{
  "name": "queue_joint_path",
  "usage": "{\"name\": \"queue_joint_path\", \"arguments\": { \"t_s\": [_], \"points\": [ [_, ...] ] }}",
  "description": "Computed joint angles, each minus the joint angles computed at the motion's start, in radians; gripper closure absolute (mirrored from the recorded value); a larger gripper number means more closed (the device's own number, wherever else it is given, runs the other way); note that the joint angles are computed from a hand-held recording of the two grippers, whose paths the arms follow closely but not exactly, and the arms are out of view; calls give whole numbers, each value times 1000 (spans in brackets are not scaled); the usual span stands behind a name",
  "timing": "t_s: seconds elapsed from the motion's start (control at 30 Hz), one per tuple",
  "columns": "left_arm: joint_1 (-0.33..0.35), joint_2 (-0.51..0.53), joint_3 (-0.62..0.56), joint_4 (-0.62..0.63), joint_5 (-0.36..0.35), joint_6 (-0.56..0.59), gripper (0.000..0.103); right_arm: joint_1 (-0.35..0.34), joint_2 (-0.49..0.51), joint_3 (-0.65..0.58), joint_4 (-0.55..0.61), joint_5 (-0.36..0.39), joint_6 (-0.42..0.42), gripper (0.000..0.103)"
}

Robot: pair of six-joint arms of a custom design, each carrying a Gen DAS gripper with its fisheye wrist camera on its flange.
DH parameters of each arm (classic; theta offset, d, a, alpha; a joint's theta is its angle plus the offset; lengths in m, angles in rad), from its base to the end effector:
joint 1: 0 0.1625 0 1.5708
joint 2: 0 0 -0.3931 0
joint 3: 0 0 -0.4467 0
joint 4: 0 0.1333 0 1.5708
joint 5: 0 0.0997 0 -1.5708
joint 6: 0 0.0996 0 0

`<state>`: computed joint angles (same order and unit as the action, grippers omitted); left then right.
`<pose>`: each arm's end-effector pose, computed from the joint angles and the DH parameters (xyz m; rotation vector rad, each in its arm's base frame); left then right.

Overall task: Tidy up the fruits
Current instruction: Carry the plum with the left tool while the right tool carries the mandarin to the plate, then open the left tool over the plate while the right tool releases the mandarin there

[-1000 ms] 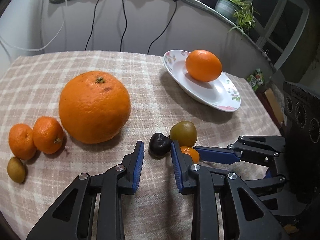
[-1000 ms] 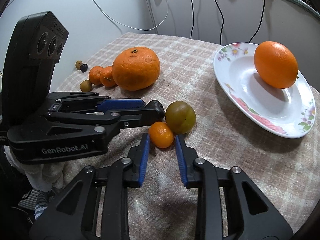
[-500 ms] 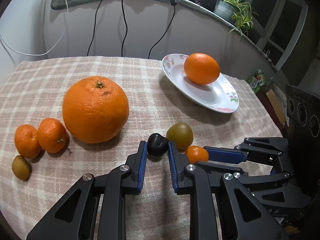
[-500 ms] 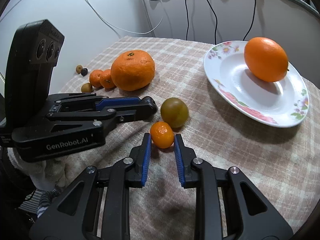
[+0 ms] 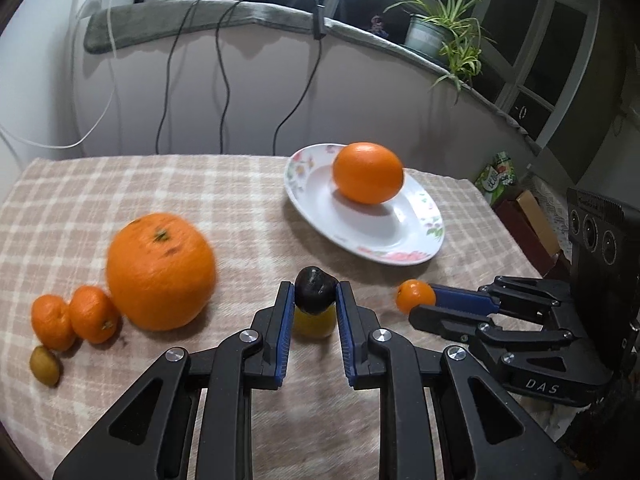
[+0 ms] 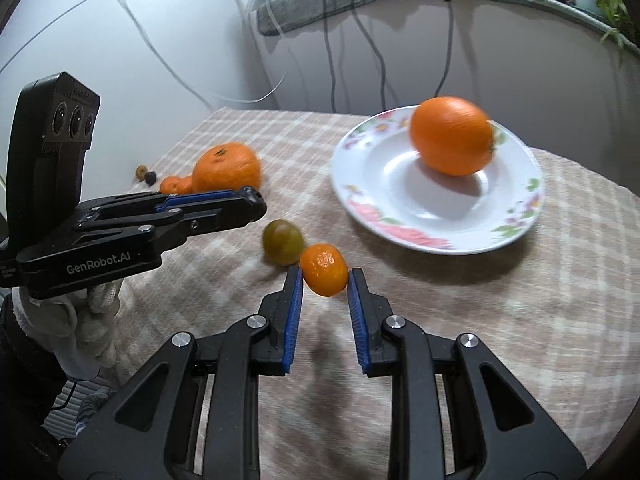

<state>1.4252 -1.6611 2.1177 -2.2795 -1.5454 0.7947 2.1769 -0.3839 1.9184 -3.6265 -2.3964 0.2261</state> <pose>0.0638 -0.5014 0.2855 1.3625 2.6921 -0.3502 0.3347 -0.3773 -0.1456 0.1779 -2.4082 1.0096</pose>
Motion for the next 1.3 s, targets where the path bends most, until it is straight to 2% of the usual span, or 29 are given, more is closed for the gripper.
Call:
{"name": "queue_joint_path", "arguments": {
  "t_s": [0.2, 0.43, 0.87, 1.3],
  "points": [
    [-28, 1, 22, -15, -11, -18, 84, 8, -24, 29, -29, -67, 6, 79],
    [-63, 25, 34, -52, -9, -41, 84, -10, -49, 50, -62, -117, -26, 79],
    [-120, 51, 80, -139, 37, -16, 84, -52, -63, 56, -71, -117, -49, 79],
    [-130, 60, 87, -162, 64, -10, 83, -74, -73, 57, -62, -106, -63, 79]
  ]
}}
